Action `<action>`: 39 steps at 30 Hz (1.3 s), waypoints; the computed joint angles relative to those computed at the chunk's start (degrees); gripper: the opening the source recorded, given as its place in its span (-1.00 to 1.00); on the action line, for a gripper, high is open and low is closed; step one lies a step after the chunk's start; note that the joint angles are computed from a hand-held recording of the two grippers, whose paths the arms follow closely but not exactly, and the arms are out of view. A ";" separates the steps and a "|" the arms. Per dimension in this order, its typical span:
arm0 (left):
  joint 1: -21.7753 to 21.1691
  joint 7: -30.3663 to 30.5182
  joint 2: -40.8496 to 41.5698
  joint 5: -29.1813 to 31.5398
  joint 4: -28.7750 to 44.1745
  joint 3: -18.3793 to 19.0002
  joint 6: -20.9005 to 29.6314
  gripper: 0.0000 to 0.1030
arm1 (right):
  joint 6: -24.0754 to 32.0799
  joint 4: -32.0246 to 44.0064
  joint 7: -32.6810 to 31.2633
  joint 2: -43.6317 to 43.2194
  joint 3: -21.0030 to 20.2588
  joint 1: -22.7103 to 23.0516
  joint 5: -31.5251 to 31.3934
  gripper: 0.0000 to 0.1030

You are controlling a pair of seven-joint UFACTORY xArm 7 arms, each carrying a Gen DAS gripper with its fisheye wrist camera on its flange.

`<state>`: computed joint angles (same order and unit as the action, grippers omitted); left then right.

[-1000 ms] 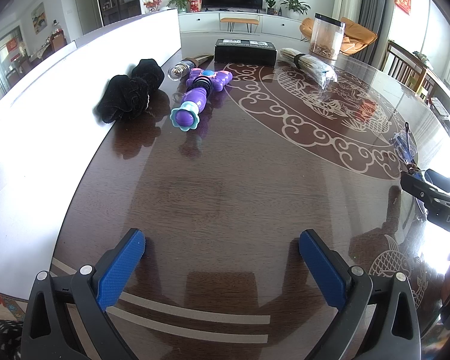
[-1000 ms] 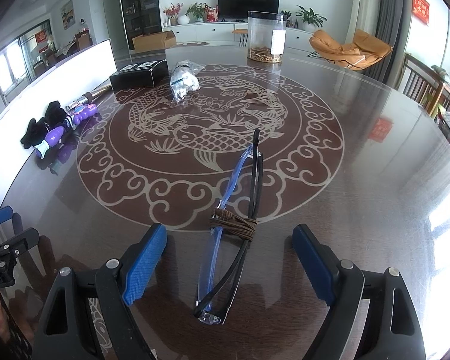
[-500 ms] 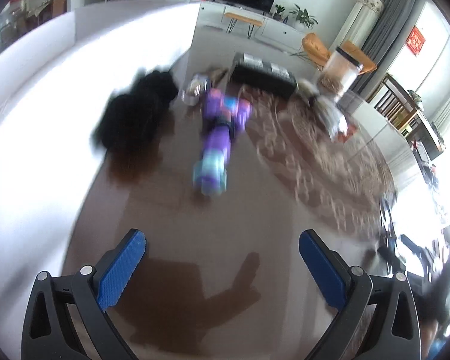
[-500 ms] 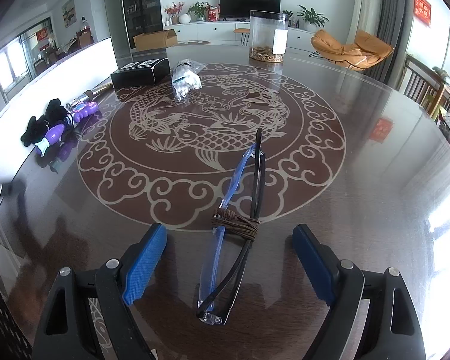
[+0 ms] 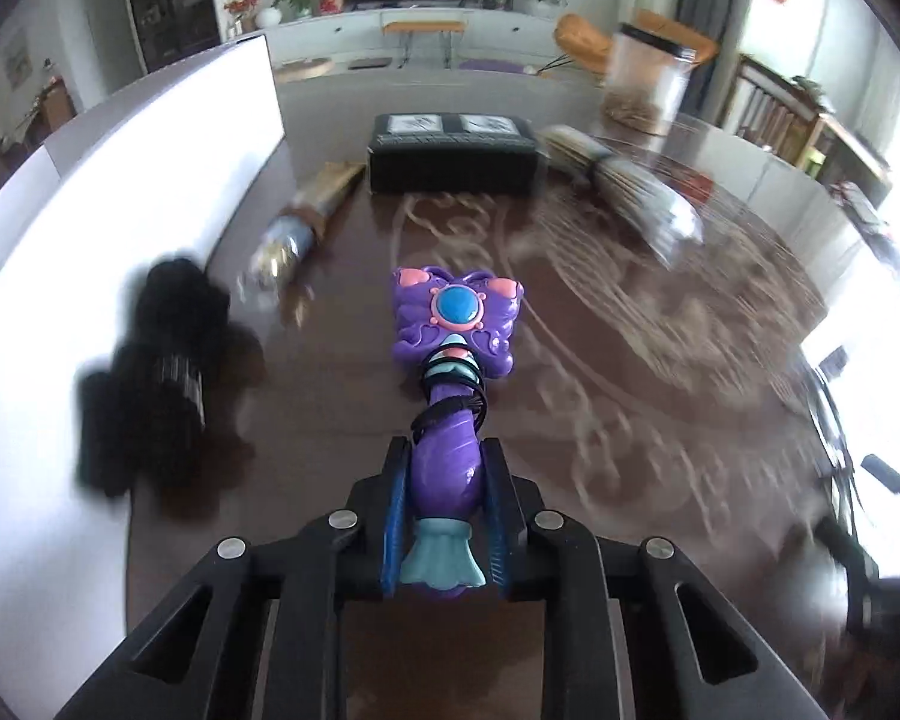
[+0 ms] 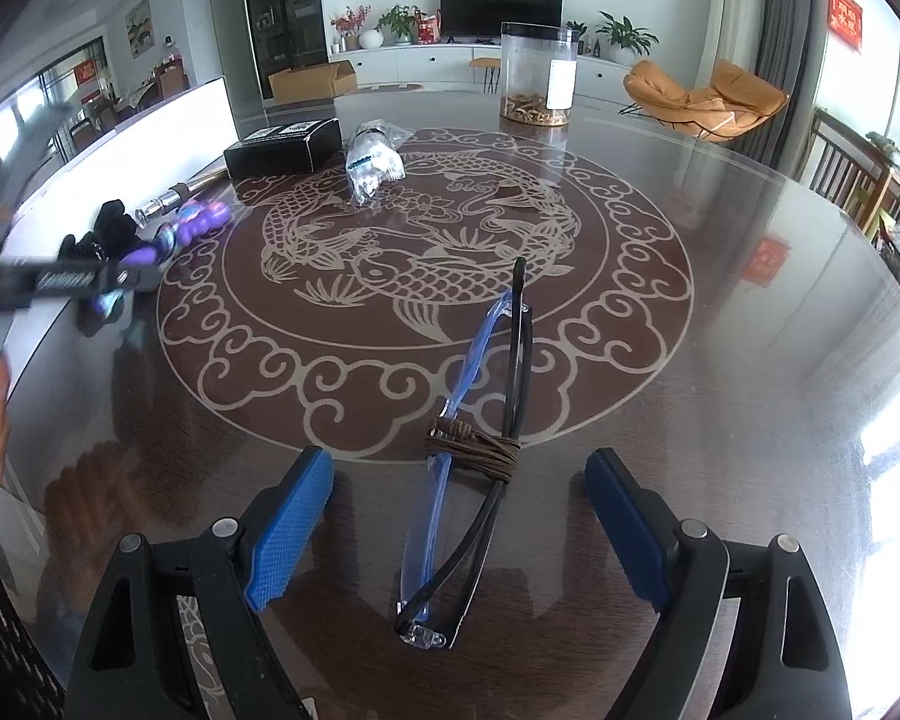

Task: Organize objects
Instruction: 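Grasp the purple toy wand with the left gripper while the right gripper holds the eyeglasses, then carry the toy wand and eyeglasses over the white wall and release both into the bin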

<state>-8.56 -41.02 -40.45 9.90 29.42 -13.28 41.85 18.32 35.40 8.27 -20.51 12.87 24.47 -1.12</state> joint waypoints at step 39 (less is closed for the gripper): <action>0.08 -8.04 -44.59 -3.55 -8.23 0.40 12.72 -0.57 | 13.84 13.12 -15.76 1.03 -3.43 4.89 19.03 -0.43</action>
<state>-8.48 -49.06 -85.04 6.35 21.19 -12.88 54.57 32.16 48.52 -7.49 -19.48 9.44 29.36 17.91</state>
